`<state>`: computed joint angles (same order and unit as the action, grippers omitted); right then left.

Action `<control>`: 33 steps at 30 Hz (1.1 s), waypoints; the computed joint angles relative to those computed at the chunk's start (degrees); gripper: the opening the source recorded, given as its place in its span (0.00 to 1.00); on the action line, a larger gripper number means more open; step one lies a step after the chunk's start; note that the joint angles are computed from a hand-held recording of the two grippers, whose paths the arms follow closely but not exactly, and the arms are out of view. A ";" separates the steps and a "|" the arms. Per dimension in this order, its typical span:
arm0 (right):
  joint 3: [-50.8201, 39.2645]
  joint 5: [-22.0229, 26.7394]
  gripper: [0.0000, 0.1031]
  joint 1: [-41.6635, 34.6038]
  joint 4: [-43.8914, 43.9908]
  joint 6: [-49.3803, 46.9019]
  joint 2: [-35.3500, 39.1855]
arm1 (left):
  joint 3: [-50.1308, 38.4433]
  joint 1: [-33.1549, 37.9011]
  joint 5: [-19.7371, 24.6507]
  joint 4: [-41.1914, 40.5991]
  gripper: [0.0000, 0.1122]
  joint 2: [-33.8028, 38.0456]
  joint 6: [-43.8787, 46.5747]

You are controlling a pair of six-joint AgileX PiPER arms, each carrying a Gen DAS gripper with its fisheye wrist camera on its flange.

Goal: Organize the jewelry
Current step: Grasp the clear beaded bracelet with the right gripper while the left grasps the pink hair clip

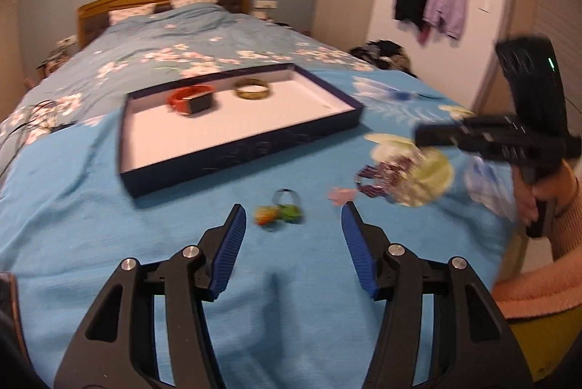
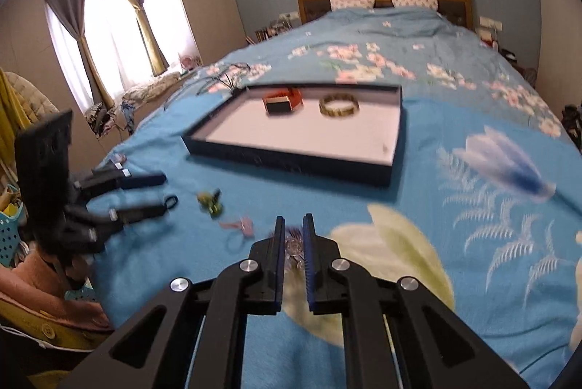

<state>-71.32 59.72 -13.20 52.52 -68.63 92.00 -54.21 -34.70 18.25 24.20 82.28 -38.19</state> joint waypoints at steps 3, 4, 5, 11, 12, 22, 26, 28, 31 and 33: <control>-2.10 1.30 0.08 0.44 1.48 0.50 0.44 | -1.67 -0.57 -0.68 -5.53 0.44 2.11 6.41; -2.37 1.27 0.08 0.58 1.77 0.43 0.34 | -1.82 -0.86 -0.73 -6.27 0.43 2.40 7.18; -2.83 1.39 0.08 0.75 2.11 0.34 0.32 | -2.46 -1.07 -0.71 -6.86 0.43 3.12 7.88; -5.25 2.14 0.08 0.86 4.05 0.59 1.12 | -6.73 -1.23 0.74 -10.84 0.35 7.94 11.72; -5.31 1.93 0.08 0.90 4.14 0.47 1.12 | -7.37 -0.98 0.77 -12.69 0.34 8.62 13.56; -7.97 -0.78 0.08 2.47 3.96 1.90 4.91 | -14.22 -0.12 5.94 -19.93 0.25 14.52 20.58; -8.61 -3.06 0.08 3.20 4.38 1.44 5.89 | -16.38 0.33 7.46 -20.01 0.15 15.84 20.52; -9.40 -3.51 0.08 3.53 3.72 2.21 6.91 | -17.10 1.01 7.72 -23.35 0.09 16.51 23.13; -9.66 -4.59 0.08 3.80 1.28 3.27 8.09 | -17.57 1.37 8.10 -24.53 0.04 17.18 23.74; -9.77 -4.37 0.08 3.42 -0.26 4.09 8.82 | -17.16 1.77 7.79 -25.75 0.03 16.95 24.42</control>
